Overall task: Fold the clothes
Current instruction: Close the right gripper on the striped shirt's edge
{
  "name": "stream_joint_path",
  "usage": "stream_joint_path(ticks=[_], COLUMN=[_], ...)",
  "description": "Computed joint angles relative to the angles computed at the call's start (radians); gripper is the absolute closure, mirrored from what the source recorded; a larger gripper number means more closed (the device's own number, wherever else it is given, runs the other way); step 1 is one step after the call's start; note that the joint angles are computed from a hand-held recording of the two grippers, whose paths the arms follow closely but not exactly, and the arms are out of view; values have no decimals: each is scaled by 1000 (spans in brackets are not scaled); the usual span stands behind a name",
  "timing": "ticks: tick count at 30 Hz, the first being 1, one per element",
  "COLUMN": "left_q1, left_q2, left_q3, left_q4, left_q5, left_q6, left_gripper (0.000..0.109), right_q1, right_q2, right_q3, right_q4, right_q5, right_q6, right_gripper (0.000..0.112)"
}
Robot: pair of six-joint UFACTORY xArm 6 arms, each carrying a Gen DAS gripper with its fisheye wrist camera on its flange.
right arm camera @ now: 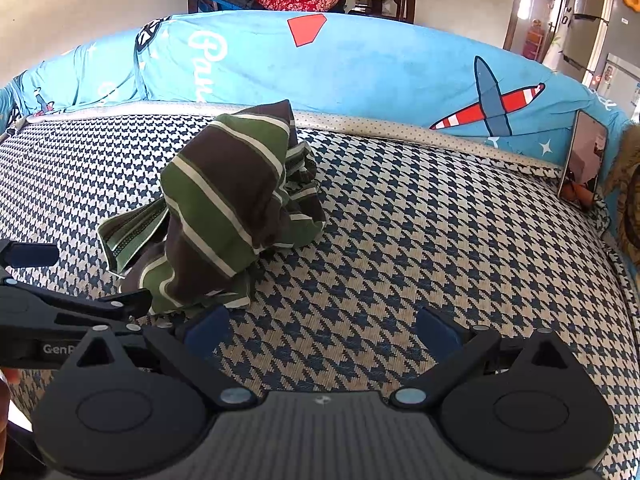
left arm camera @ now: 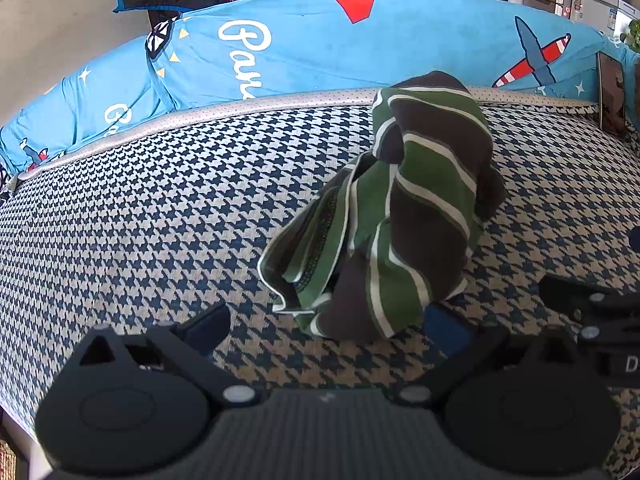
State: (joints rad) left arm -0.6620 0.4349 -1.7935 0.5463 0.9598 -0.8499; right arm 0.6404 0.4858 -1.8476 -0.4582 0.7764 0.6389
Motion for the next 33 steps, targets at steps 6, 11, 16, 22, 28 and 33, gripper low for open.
stream_joint_path(ticks=[6,11,16,22,28,33], left_q1=[-1,-2,-3,-4,-5,-6], left_q2=[7,12,12,14,40,42], left_q3=[-9,-17,-17,-19,-57,-61], left_q4=[1,0,0,1,1,3], left_q5=[4,8,10,15,32,37], left_q6=[-3,-5,-8,-13,-18,-23], left_gripper=[6,6,6,6,6,6], right_q1=[0,0,0,2,4,4], right_q2=[-1,-3,-5,-4,1,1], right_q3=[0,2,4,2,-6,-5], right_q4=[-1,-3,-7,-13,-23,-30], right_q5=[1,2,2,8,20,23], right_q6=[0,2,4,6,8,11], right_gripper=[12,12,12,12,12,12])
